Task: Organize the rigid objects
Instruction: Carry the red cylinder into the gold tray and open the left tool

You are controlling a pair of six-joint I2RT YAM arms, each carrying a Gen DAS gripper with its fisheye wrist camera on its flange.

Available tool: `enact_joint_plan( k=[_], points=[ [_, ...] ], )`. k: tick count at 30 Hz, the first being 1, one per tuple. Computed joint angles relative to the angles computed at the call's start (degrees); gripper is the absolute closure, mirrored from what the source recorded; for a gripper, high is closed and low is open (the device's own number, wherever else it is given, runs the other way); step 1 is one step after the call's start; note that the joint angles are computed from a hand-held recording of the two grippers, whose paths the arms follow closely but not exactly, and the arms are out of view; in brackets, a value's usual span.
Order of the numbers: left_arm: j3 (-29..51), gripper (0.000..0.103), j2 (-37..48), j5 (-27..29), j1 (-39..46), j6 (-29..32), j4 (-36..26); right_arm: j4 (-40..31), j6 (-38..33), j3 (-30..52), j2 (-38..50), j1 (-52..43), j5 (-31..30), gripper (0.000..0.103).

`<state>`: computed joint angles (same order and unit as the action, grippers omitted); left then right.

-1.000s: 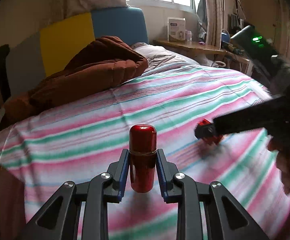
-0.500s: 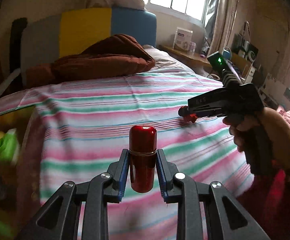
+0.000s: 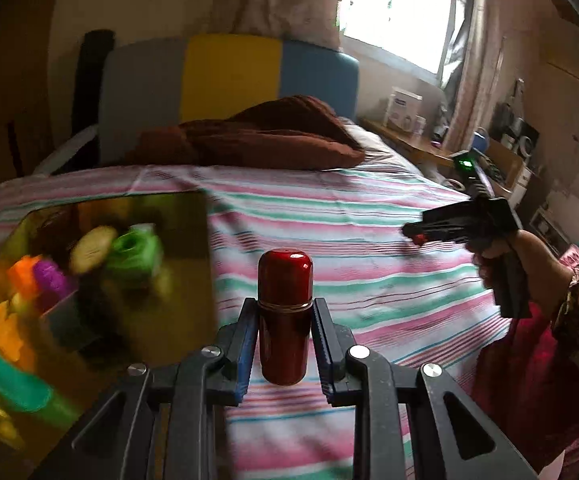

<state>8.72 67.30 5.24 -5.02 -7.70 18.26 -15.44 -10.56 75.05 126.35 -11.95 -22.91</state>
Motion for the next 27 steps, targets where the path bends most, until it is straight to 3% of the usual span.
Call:
enact_joint_plan(
  k=[1, 3, 8, 14, 22, 27],
  points=[
    [-0.5, 0.076, -0.6, 0.7, 1.6, 0.5, -0.3, 0.3, 0.1, -0.3, -0.3, 0.1, 0.1, 0.066],
    [-1.2, 0.076, -1.1, 8.8, 8.6, 2.7, -1.6, 1.2, 0.2, -0.8, -0.7, 0.3, 0.0, 0.066],
    [-3.3, 0.077, -10.4, 11.6, 14.4, 7.3, -9.1, 1.5, -0.5, -1.4, -1.2, 0.4, 0.3, 0.066],
    [-1.1, 0.077, -9.4, 24.7, 31.5, 12.0, -15.9, 1.5, -0.6, -1.4, -1.1, 0.2, 0.7, 0.066],
    [3.7, 0.077, -1.5, 25.0, 42.7, 21.1, -22.6, 1.7, -1.3, -2.2, -1.8, 0.3, 1.0, 0.066],
    [4.9, 0.077, 5.3, 23.5, 46.7, 24.7, -21.7, 1.8, -1.4, -2.0, -1.5, 0.3, 1.0, 0.066]
  ],
)
